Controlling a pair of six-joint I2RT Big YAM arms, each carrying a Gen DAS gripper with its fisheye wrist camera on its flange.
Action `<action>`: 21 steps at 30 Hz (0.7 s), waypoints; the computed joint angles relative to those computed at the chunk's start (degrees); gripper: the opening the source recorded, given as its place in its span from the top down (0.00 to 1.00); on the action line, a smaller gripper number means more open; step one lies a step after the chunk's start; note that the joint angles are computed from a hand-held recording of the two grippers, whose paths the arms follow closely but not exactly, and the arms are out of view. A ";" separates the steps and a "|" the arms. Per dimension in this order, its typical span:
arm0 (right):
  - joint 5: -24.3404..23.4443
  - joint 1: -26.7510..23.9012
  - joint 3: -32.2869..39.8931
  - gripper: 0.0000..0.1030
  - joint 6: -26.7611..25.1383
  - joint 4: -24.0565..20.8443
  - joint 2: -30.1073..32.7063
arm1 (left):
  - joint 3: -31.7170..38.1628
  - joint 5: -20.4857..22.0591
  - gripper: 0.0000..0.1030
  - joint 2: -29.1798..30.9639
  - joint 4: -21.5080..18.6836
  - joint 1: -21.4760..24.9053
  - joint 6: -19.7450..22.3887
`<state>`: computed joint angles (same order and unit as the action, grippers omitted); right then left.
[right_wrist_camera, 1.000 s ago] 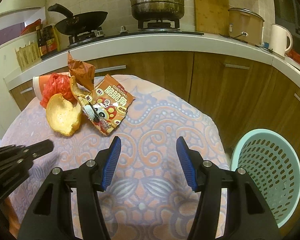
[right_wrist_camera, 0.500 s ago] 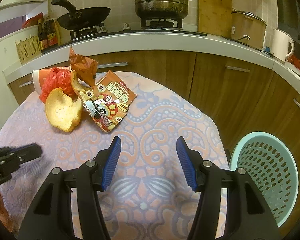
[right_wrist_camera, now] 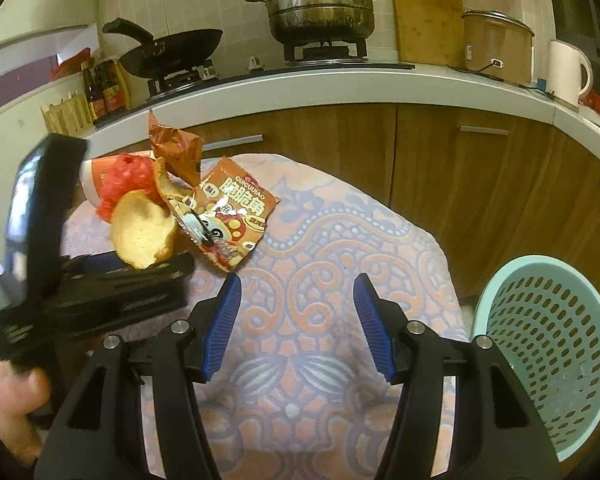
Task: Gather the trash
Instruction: 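Grasp the orange peel with the left tool, then grasp the orange snack bag with the right tool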
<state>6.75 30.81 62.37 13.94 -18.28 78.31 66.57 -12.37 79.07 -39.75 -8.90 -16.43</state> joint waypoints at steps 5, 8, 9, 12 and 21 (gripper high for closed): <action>-0.77 -0.15 -0.20 0.46 0.62 0.27 -0.24 | -0.22 1.42 0.36 -0.48 1.90 1.86 -1.88; 0.15 0.33 -0.12 0.46 0.13 0.04 -0.24 | -3.23 4.88 0.50 -3.34 5.30 3.41 -1.90; 0.38 0.49 -0.04 0.46 -0.24 0.00 -0.19 | -4.05 6.01 0.55 -4.21 6.09 3.91 -1.83; 1.56 1.36 0.68 0.46 -1.54 -0.96 0.26 | -6.52 10.73 0.64 -7.33 7.09 6.09 -1.90; -2.15 1.99 5.79 0.46 -2.04 -7.17 2.90 | -12.17 16.18 0.70 -13.69 8.06 9.28 -2.61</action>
<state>4.61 32.80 68.17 11.90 -25.45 81.21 54.41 3.81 65.38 -31.69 0.38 -19.04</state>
